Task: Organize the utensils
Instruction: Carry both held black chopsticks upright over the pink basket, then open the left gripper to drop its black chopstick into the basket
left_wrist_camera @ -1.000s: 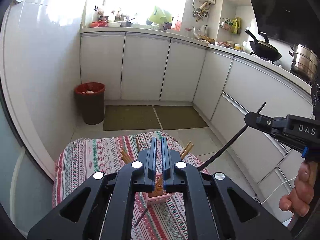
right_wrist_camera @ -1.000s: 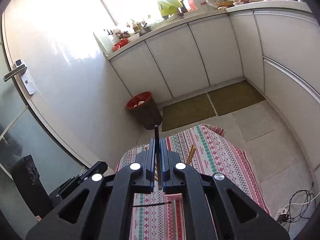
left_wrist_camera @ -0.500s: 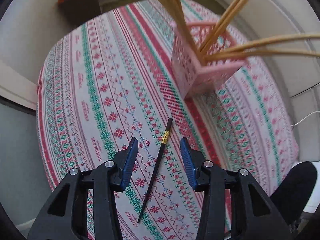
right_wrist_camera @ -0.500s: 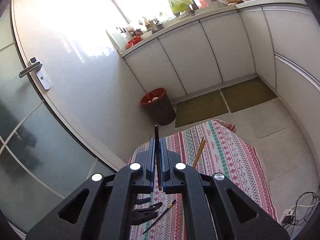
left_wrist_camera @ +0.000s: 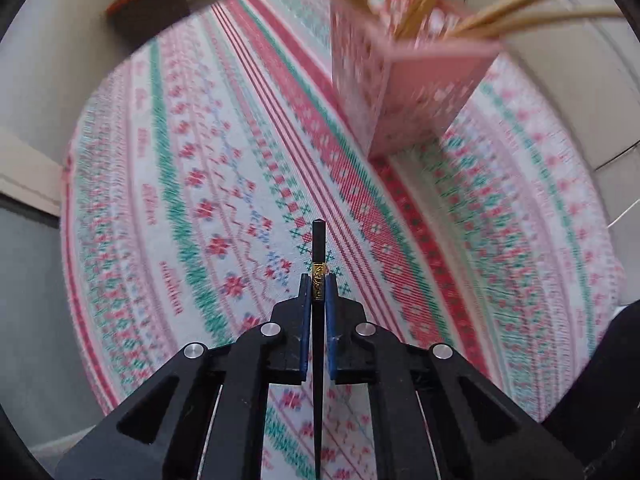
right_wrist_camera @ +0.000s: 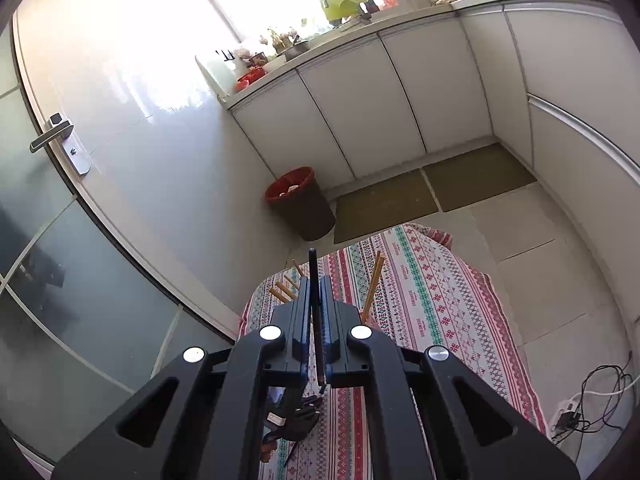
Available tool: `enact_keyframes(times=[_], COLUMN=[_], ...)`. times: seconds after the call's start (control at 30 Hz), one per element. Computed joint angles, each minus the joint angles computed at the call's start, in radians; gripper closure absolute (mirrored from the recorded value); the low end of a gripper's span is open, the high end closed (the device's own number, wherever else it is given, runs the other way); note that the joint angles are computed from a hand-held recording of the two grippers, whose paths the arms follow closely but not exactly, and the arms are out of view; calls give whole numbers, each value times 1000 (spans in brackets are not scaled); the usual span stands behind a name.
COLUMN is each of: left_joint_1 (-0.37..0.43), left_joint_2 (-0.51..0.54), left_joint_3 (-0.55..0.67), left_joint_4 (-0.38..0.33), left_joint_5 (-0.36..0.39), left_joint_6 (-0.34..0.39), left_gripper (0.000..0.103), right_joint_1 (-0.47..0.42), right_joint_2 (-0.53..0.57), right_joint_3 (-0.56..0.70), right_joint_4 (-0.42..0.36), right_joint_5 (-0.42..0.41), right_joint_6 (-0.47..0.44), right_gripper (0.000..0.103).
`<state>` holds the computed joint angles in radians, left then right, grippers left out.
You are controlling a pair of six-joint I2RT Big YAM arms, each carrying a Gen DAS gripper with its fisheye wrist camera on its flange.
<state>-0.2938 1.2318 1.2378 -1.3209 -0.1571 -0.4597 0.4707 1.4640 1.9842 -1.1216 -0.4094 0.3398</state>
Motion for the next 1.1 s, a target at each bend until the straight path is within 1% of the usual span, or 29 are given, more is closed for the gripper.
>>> enact_keyframes(times=[0.07, 0.17, 0.2, 0.23, 0.33, 0.37, 0.43, 0.53, 0.67, 0.73, 0.83, 0.93, 1.1], left_joint_1=[-25, -94, -116, -126, -187, -180, -197, -171, -139, -127, -105, -97, -70], left_joint_2=[-88, -196, -217, -219, -236, -238, -224, -193, -123, -95, -54, -20, 14], left_joint_3=[-1, 4, 16, 38, 96, 110, 174, 245, 352, 383, 414, 434, 409], left_joint_4=[17, 29, 25, 25, 30, 42, 46, 96, 130, 155, 187, 194, 222], left_joint_5=[-16, -97, -126, -148, -249, -260, -299, -326, -323, -314, -297, -287, -260], left_joint_6=[-51, -144, -172, -184, -227, -212, -190, -114, -49, -27, -14, -16, -22], left_gripper=[97, 97, 97, 97, 97, 97, 97, 97, 97, 97, 97, 97, 97], right_joint_1=[-2, -3, -1, 2, 10, 13, 16, 20, 34, 35, 33, 29, 26], right_joint_2=[-8, -18, -20, -21, -24, -22, -15, 15, 65, 87, 121, 153, 203], right_joint_3=[-6, -11, -12, -10, -1, 7, 24, 74, 149, 179, 219, 249, 288], right_joint_4=[-4, -10, -11, -13, -21, -25, -32, -43, -50, -55, -56, -59, -65], right_joint_5=[3, -9, -12, -10, 0, 3, 9, 19, 65, 76, 85, 86, 103], right_joint_6=[-6, -6, -5, -4, -3, -3, 1, 16, 17, 14, 14, 11, 6], right_gripper=[98, 98, 98, 98, 98, 98, 98, 98, 98, 98, 98, 98, 98])
